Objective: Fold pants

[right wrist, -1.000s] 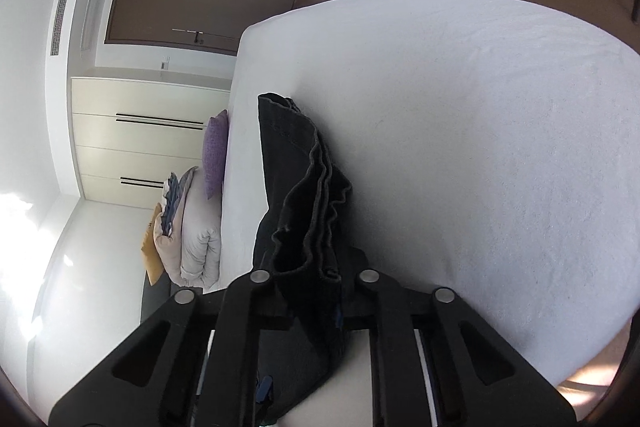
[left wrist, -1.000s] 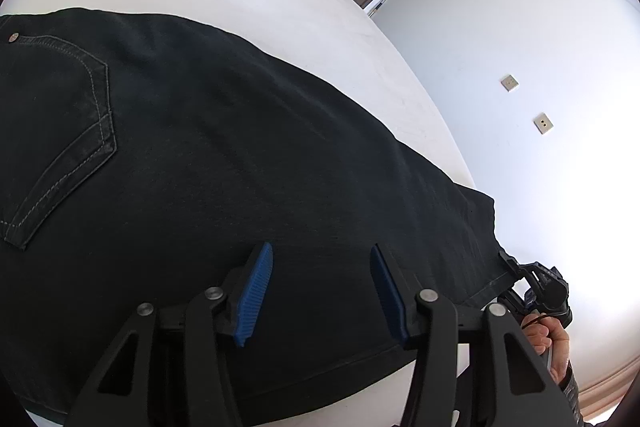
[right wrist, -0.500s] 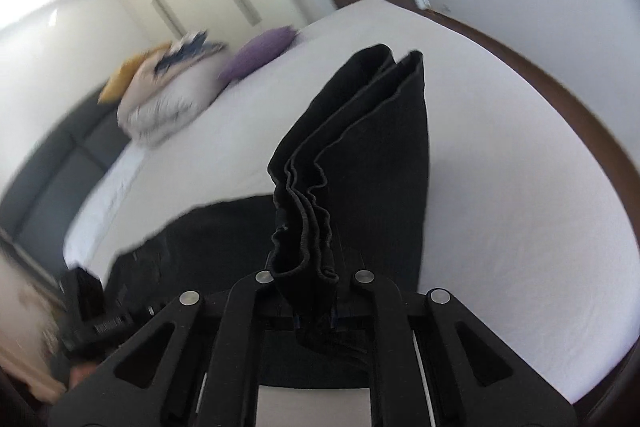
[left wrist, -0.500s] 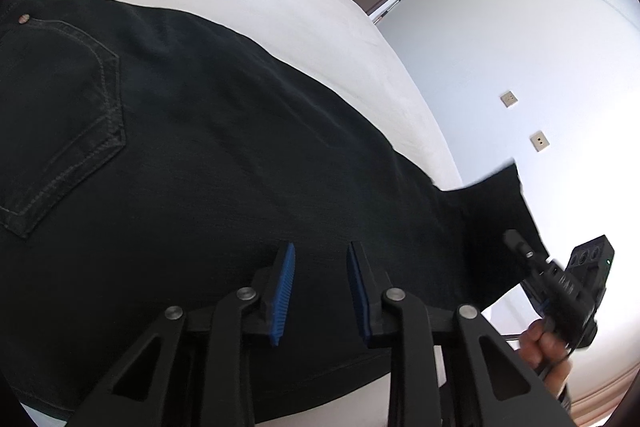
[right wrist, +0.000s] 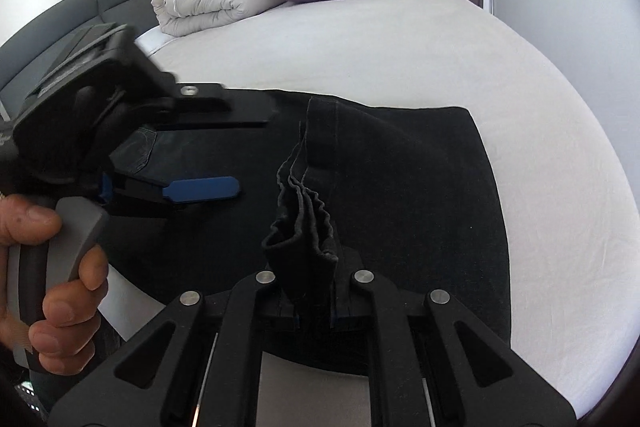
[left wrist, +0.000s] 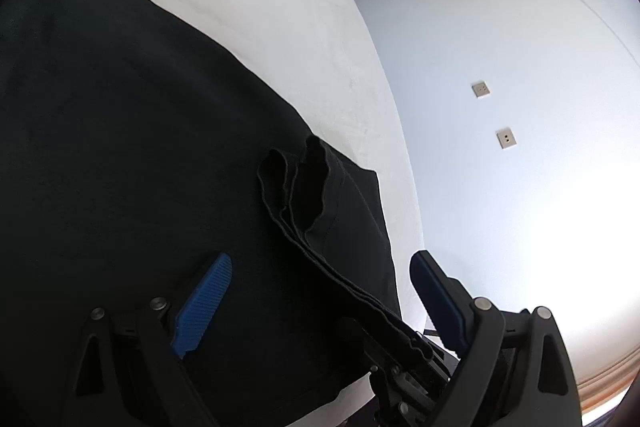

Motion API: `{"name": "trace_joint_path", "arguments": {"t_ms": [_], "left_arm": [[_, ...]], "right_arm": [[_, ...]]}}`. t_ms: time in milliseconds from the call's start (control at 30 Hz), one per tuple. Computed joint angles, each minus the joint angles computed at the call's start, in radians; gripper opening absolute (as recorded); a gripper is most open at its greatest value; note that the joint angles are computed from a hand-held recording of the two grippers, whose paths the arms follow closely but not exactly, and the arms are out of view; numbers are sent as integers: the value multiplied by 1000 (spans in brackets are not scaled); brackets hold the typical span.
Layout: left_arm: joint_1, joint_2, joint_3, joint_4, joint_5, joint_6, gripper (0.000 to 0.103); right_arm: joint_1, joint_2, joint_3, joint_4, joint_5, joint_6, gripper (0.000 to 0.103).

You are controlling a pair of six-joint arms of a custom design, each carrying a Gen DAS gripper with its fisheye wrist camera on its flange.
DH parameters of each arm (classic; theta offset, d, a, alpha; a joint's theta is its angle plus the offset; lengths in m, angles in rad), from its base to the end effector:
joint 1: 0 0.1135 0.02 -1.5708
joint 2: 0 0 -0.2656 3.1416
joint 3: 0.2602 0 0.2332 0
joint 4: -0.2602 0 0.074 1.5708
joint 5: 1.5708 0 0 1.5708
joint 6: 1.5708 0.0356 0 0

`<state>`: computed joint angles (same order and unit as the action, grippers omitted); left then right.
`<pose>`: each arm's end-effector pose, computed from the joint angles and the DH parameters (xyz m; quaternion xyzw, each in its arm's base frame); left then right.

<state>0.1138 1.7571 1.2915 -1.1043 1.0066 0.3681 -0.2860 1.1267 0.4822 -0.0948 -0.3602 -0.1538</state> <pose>0.2991 0.0039 0.2339 0.1113 0.8689 -0.4683 0.1155 0.1967 -0.0448 0.1936 -0.0127 0.9028 0.0732 0.4235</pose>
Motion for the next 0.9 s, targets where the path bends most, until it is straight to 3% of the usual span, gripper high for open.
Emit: {"name": "trace_joint_path", "arguments": {"t_ms": [133,200,267,367,433,533,900], "left_arm": [[-68,18,32,14,-31,-39,87],[-76,46,66,-21,-33,-24,73],[-72,65,89,-54,-35,7,45],[-46,87,108,-87,-48,53,19],[-23,118,144,-114,-54,85,8],[10,149,199,-169,-68,146,8],[129,335,606,-417,-195,363,8]], "right_arm": [[124,-69,-25,13,129,8,8],[201,-107,-44,19,213,5,8],[347,-152,-75,43,380,-13,8],[615,-156,-115,105,675,-60,8],[741,-117,-125,141,792,-73,8],[858,-57,-120,171,882,-71,8],[1049,238,132,154,898,0,8]]}}
